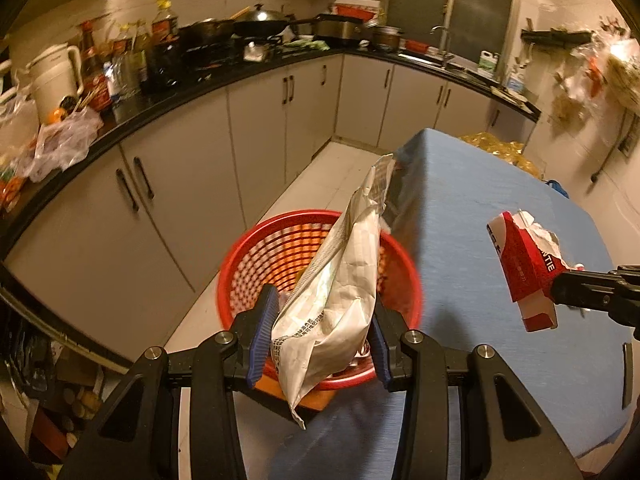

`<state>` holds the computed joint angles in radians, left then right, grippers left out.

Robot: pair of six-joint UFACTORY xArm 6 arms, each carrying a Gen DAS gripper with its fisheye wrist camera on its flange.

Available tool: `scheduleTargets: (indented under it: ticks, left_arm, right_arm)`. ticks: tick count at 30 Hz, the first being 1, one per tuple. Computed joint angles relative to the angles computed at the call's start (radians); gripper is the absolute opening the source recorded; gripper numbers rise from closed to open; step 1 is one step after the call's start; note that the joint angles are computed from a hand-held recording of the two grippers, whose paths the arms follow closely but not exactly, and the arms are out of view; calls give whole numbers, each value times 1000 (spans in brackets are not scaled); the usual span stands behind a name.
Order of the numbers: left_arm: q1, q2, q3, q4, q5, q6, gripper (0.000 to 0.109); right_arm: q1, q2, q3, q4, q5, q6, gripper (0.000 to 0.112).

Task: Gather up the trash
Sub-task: 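Open both tools to drop packet and snack box into the basket, then grasp the white spray bottle with the right tool while the left tool grasps the tissue ball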

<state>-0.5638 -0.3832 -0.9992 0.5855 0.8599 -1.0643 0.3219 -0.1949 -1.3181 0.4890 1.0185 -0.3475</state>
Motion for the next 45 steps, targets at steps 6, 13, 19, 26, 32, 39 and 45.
scheduleTargets:
  ticks: [6, 13, 19, 26, 32, 39, 45]
  left_arm:
    - [63, -5, 34, -47, -30, 54, 41]
    - [120, 17, 35, -87, -82, 111, 49]
    - [134, 31, 17, -69, -87, 127, 64]
    - [93, 96, -45, -104, -103, 170, 64]
    - [-1, 211, -161, -121, -100, 206, 64]
    - [-99, 350, -309, -171, -84, 253, 66]
    - [-179, 456, -433, -189, -57, 277, 67]
  right_arm:
    - [63, 127, -105, 8, 3, 33, 2]
    - [97, 278, -235, 19, 8, 86, 4]
    - [89, 311, -275, 18, -23, 106, 27]
    - [25, 229, -170, 14, -38, 143, 27]
    - [-69, 132, -45, 10, -37, 166, 27]
    - [-219, 21, 68, -1, -27, 163, 27]
    - [-405, -9, 87, -27, -14, 152, 31]
